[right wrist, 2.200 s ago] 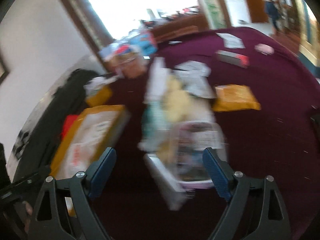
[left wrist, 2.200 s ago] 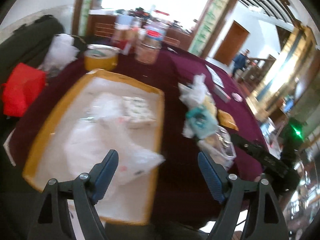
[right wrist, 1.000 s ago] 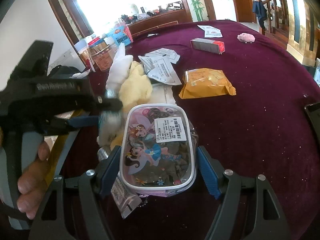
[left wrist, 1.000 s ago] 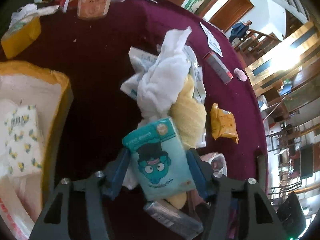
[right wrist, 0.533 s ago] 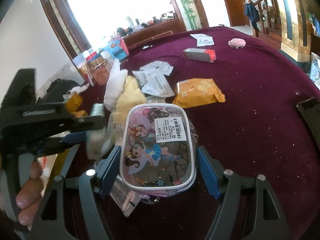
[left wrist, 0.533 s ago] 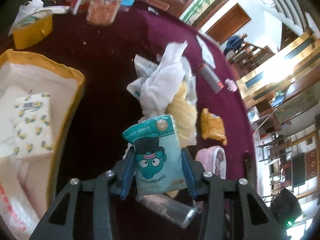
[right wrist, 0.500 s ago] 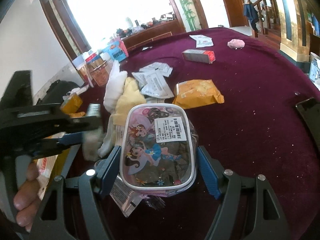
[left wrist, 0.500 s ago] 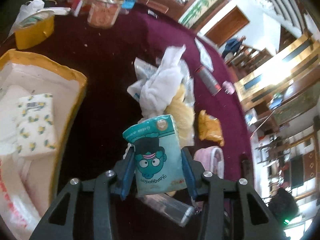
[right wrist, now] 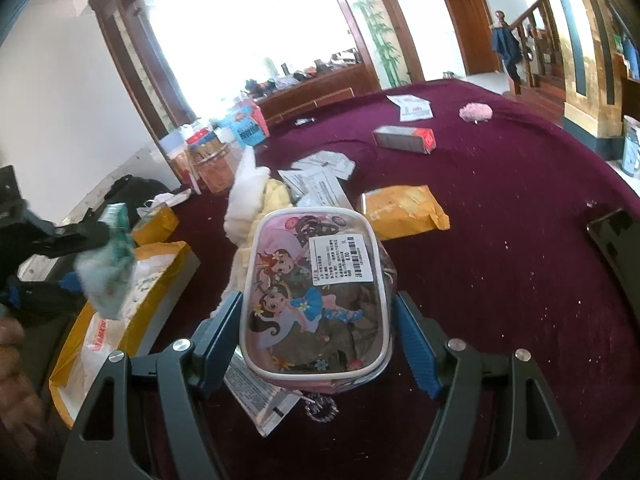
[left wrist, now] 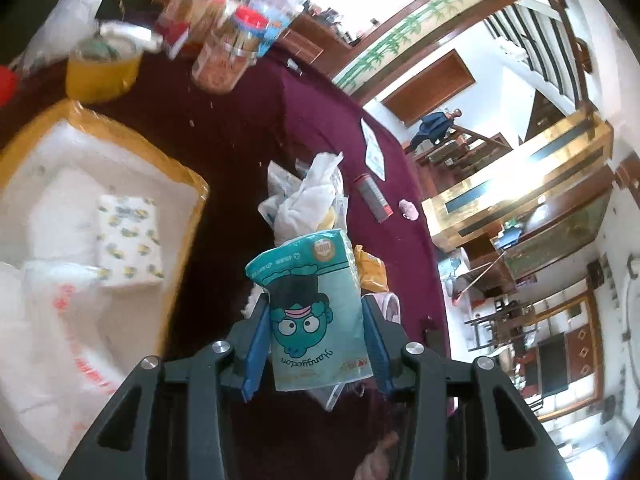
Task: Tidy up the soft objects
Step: 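Grasp the cartoon pencil case with the right gripper while the left grasps the teal tissue pack, then place the pencil case and teal tissue pack into the tray, open both grippers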
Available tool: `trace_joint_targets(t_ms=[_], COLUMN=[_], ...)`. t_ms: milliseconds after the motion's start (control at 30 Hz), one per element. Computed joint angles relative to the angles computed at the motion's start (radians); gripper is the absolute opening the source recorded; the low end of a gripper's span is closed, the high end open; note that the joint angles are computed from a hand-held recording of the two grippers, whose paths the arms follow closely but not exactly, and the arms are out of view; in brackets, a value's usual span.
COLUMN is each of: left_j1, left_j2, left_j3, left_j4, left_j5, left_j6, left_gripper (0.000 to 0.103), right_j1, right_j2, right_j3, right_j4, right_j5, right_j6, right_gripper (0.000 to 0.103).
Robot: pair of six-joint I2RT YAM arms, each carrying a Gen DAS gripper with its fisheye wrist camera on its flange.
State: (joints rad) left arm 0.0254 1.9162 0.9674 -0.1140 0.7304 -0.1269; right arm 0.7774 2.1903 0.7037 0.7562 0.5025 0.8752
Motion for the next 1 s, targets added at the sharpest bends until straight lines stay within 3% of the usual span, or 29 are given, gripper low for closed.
trace_joint_targets(t_ms=[133, 333, 500, 767, 1000], left_j1=[0.106, 0.256, 0.276, 0.267, 0.295], left_j2=[-0.092, -0.118, 0.012, 0.291, 0.327], left_j3=[-0.004, 0.089, 0.23, 0.504, 0.541], left_j4=[-0.133, -0.257, -0.263, -0.348, -0.379], left_j5=[0.041, -0.06, -0.218, -0.286, -0.284], left_j6=[0.116, 0.256, 0.295, 0.35, 0.396], left_gripper=[0.046, 0.046, 0.046, 0.046, 0.046], right_j1=[0.015, 0.063, 0.075, 0.137, 0.19], right_j2=[-0.012, -0.089, -0.054, 0.101, 0.293], right_j3=[-0.035, 0.014, 0.221, 0.549, 0.895], right_j4=[0.077, 0.076, -0.047, -0.242, -0.512], right_j5=[0.005, -0.07, -0.215, -0.397, -0.471], right_j6=[-0.014, -0.07, -0.152, -0.18, -0.246], right_gripper=[0.073, 0.073, 0.073, 0.074, 0.074])
